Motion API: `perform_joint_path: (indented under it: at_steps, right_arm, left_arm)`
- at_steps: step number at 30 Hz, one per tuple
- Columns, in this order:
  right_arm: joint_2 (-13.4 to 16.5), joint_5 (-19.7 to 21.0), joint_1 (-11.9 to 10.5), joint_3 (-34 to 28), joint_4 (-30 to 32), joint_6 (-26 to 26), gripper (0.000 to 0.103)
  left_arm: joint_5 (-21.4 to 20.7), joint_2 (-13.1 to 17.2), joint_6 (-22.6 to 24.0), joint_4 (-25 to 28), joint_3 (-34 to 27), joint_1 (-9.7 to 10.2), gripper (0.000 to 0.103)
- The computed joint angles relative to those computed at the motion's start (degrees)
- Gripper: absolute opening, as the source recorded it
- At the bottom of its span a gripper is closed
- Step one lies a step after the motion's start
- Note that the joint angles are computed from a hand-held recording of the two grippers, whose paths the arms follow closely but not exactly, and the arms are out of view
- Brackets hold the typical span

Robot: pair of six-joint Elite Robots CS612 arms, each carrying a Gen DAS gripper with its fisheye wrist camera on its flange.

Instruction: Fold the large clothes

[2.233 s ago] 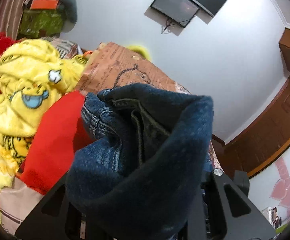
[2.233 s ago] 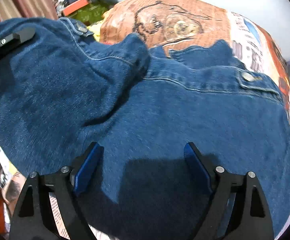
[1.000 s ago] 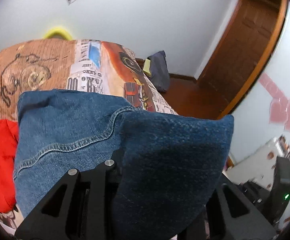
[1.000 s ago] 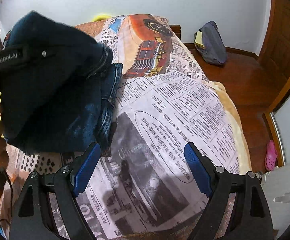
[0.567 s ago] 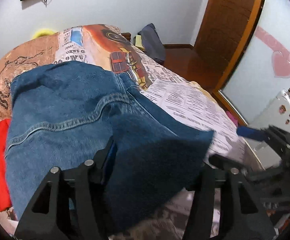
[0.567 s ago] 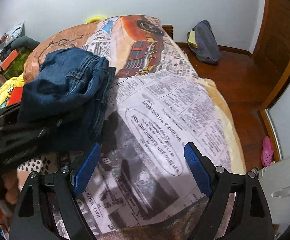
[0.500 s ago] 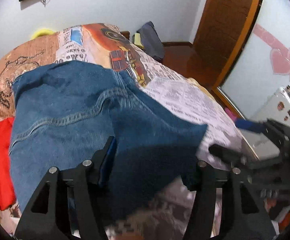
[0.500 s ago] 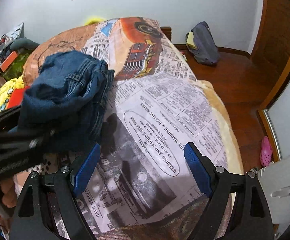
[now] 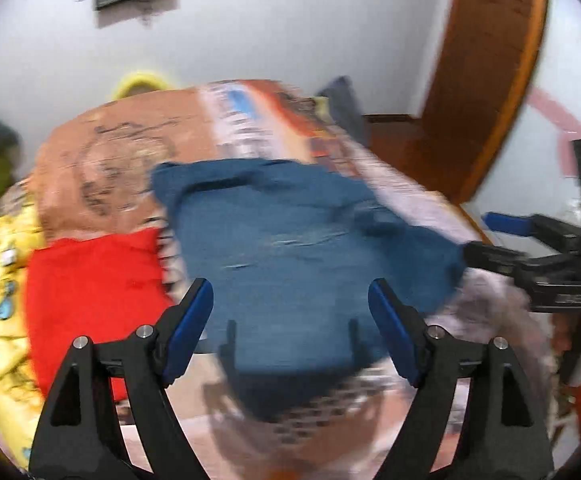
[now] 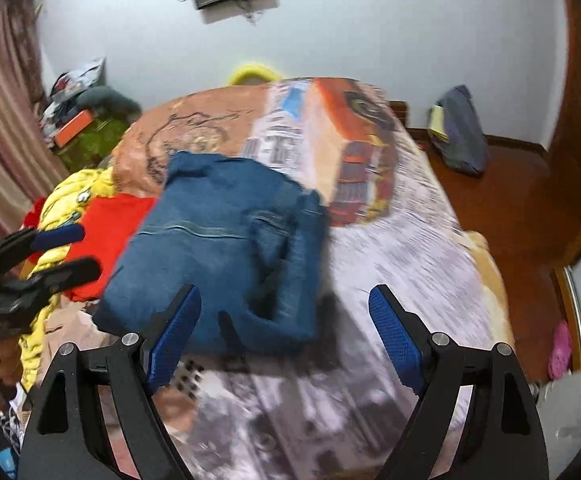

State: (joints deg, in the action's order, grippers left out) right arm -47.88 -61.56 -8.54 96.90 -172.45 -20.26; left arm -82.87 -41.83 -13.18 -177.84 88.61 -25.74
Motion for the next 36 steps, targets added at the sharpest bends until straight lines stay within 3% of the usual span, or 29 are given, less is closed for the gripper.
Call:
perform_joint_path:
  at_steps: [1, 3, 6, 8, 11, 14, 17, 21, 24, 27, 31, 36]
  right_arm:
    - [0.34, 0.29, 0.31, -0.44, 0.44, -0.43, 0.084]
    - [1.59, 0.53, 1.05, -2.08, 2.62, -1.26, 0.084]
    - [3.6, -3.44, 1.92, -4.95, 7.77, -0.29, 0.084]
    - [4.77, -4.41, 1.57, -6.21, 10.57, 0.35, 0.084]
    - [4.95, -1.44, -0.04, -5.78, 12.11, 1.21, 0.085]
    - [4.05, -1.02, -1.12, -4.08, 11.03, 0.66, 0.085]
    - [2.61, -2.77, -1.34, -2.21, 8.61, -0.06, 0.085]
    - [1.31, -5.8, -0.82, -1.4, 4.69, -0.91, 0.086]
    - [1.01, -3.83, -0.77, -1.95, 3.93, -2.34, 0.087]
    - [1.72, -1.32, -0.26, -4.14, 5.54, -3.25, 0.087]
    - [4.13, -1.71, 1.33, -9.21, 9.81, -4.37, 0.087]
    - [7.75, -2.62, 2.55, -16.49, 17.94, -4.93, 0.087]
  left_arm:
    - [0.03, 0.23, -0.48, 1.18, -0.31, 0.29, 0.079]
    - [-3.84, 1.16, -1.92, 5.45, -1.54, 1.44, 0.079]
    - [-6.6, 2.86, -2.92, 10.1, -3.1, 1.96, 0.08]
    - [-7.11, 3.83, -3.21, 9.46, -3.24, 1.97, 0.083]
    - [-8.92, 4.58, -5.3, 5.83, -2.36, 2.47, 0.095]
    - [-13.98, 4.76, -7.56, 4.01, -1.65, 3.59, 0.095]
    - [-16.44, 4.49, -8.97, 2.96, -0.85, 4.3, 0.095]
    - [-12.08, 2.58, -5.74, 2.92, 0.76, 3.54, 0.095]
    - [-5.18, 1.27, -1.87, 2.23, 1.67, 2.48, 0.095]
    - [-1.82, 1.3, -0.27, 2.13, 0.49, 2.54, 0.095]
    - [0.6, 3.71, 0.09, 6.03, -5.14, 3.88, 0.095]
    - [-0.8, 8.56, -3.23, 13.08, -14.61, 6.14, 0.094]
